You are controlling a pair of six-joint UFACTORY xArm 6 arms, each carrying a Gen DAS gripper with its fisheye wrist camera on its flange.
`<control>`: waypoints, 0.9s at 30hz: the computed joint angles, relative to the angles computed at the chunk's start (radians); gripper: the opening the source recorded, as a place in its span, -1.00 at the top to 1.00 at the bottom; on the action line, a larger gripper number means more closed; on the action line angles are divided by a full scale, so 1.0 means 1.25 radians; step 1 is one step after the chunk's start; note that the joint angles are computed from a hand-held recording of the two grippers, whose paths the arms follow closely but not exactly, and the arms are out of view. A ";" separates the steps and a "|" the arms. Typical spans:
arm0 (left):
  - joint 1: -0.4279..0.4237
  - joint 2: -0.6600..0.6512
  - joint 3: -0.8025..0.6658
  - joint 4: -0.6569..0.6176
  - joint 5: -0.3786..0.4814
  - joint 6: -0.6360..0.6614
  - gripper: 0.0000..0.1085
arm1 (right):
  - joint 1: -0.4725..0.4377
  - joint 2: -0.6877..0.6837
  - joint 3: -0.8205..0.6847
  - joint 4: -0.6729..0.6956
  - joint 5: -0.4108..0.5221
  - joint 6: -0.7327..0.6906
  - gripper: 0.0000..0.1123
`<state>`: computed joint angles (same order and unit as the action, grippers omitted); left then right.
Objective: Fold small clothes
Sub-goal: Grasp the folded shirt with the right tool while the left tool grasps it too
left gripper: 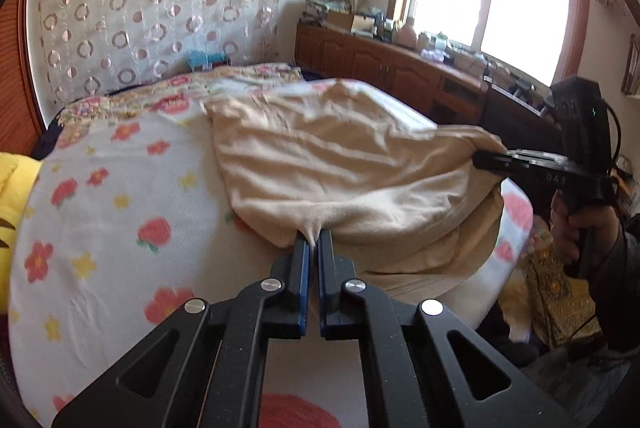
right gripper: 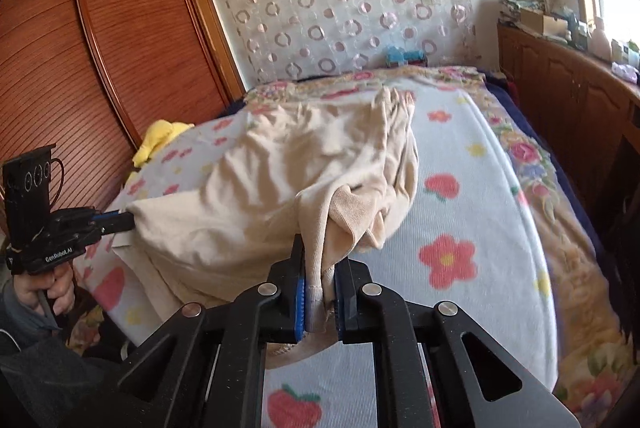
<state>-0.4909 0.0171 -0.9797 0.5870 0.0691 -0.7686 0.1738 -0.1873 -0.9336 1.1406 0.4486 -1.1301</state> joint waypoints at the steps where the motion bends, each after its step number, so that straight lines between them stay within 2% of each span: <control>1: 0.006 0.007 -0.024 0.008 0.006 0.003 0.93 | 0.002 0.006 -0.014 0.007 -0.003 -0.010 0.81; 3: 0.017 0.028 -0.070 -0.002 0.014 0.026 0.93 | 0.010 0.027 -0.052 0.012 -0.013 -0.021 0.81; 6: 0.033 0.085 -0.153 -0.139 0.022 0.159 0.93 | 0.016 0.085 -0.137 0.006 -0.018 -0.019 0.81; 10: 0.059 0.173 -0.267 -0.215 0.056 0.235 0.93 | 0.029 0.180 -0.253 -0.025 -0.036 0.013 0.81; 15: 0.080 0.265 -0.381 -0.375 0.097 0.367 0.93 | 0.036 0.287 -0.359 -0.049 -0.036 0.050 0.81; 22: 0.100 0.402 -0.580 -0.410 0.181 0.414 0.93 | 0.037 0.442 -0.546 -0.167 -0.012 0.157 0.81; 27: 0.114 0.529 -0.771 -0.465 0.263 0.467 0.93 | 0.031 0.529 -0.667 -0.251 0.021 0.251 0.81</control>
<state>-0.3488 0.6789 -1.9429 0.0056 0.3975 -0.1848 0.2126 0.4739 -1.7670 0.8266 0.4748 -0.8165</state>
